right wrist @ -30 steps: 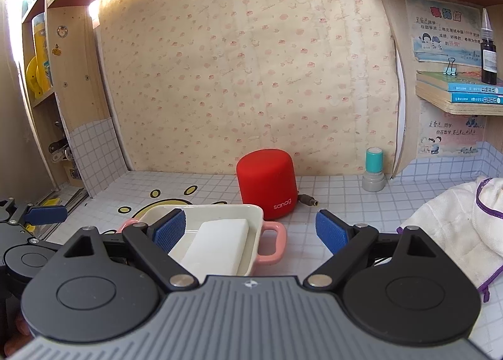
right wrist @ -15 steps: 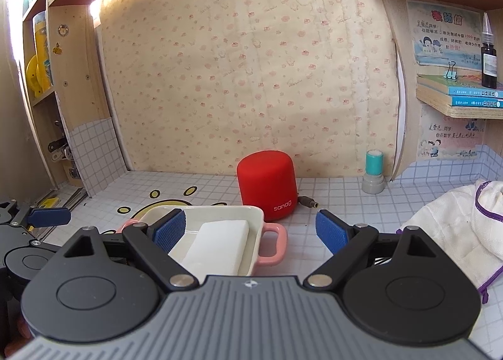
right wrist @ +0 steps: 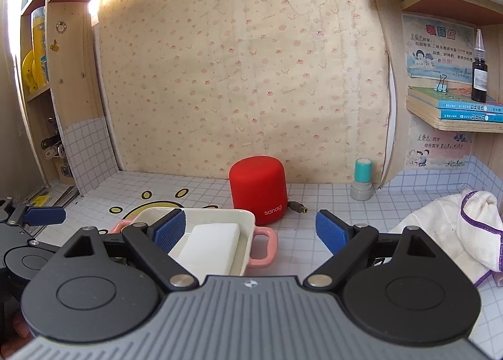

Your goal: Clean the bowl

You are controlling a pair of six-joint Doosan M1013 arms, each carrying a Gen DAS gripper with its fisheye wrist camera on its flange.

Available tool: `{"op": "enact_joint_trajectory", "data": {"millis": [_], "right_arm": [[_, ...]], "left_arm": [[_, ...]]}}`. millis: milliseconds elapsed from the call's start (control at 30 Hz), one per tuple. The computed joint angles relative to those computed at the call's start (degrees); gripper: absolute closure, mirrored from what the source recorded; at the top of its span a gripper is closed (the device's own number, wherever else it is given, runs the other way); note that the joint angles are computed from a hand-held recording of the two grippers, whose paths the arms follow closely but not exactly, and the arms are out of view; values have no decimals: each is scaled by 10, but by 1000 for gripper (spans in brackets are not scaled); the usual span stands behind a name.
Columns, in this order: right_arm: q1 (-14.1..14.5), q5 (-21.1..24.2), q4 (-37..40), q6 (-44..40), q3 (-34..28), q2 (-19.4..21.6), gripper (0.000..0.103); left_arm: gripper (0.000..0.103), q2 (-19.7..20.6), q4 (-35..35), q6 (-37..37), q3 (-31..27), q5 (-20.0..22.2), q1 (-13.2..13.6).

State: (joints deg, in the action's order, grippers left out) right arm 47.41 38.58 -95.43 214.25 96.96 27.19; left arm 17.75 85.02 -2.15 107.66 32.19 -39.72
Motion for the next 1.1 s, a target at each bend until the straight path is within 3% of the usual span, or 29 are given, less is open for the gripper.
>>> {"op": "enact_joint_trajectory", "data": {"millis": [1100], "right_arm": [[7,-11,-6,9,3,-4,13]], "left_arm": [[0,-6,1,-3,5,-3,-4]]}}
